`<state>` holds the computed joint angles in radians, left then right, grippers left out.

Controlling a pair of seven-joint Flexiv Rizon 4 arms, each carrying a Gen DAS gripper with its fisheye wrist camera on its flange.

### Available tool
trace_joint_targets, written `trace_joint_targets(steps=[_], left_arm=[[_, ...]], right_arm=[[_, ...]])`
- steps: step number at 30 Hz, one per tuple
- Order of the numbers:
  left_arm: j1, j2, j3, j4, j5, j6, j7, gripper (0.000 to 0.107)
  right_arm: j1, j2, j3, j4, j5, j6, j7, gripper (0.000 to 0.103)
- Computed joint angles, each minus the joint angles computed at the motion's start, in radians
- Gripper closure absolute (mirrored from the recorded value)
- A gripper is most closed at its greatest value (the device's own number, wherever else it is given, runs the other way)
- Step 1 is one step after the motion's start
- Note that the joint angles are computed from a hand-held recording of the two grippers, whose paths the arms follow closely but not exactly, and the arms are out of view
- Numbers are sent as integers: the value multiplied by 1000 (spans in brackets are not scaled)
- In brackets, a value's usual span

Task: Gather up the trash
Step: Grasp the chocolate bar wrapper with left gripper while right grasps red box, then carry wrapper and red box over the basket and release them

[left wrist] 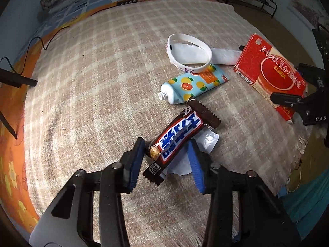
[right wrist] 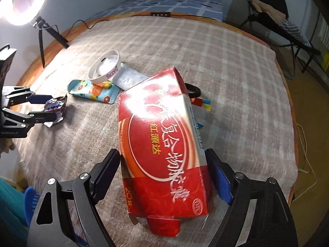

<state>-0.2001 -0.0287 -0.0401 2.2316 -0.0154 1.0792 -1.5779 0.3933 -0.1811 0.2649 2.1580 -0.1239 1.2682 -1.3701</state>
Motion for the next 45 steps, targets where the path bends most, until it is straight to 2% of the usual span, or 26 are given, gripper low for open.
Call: trace_joint_targets(steps=[4, 8, 10, 14, 21, 23, 25, 27, 28, 30, 33, 37, 45], left_arm=[[-7, -1, -5, -5, 10, 3, -24, 80], [-2, -6, 0, 0, 6, 23, -11, 91], [1, 14, 5, 13, -5, 19, 6, 92], [5, 21, 5, 22, 6, 31, 2, 94], [5, 34, -1, 14, 53, 25, -45, 95], [4, 37, -2, 12, 64, 23, -56, 95], [2, 43, -4, 12, 74, 21, -67, 96], [0, 53, -7, 8, 91, 11, -86, 96], [-1, 58, -8, 9, 97, 10, -92, 96], [-2, 69, -10, 11, 107, 7, -104, 96], [-6, 97, -11, 24, 108, 2, -109, 96], [-9, 142, -16, 46, 108, -8, -118, 96], [-24, 245, -32, 100, 99, -20, -105, 96]], right_arm=[[10, -16, 2, -15, -9, -20, -14, 20], [52, -26, -51, 8, -162, -17, 74, 20], [49, -24, -51, 18, -185, 2, 89, 20], [26, -14, -23, 20, -145, 18, 58, 20], [-13, 11, 45, -1, 47, 46, -74, 21], [-19, 14, 59, -14, 99, 41, -109, 29], [-29, 17, 76, -32, 168, 29, -158, 44], [-28, 18, 80, -44, 213, 19, -183, 64], [-23, 20, 77, -45, 220, 17, -186, 68], [-11, 26, 71, -41, 219, 15, -188, 82], [2, 38, 67, -30, 220, 26, -199, 87], [17, 64, 61, -5, 212, 51, -192, 88], [17, 137, 79, 2, 374, 46, -305, 88]])
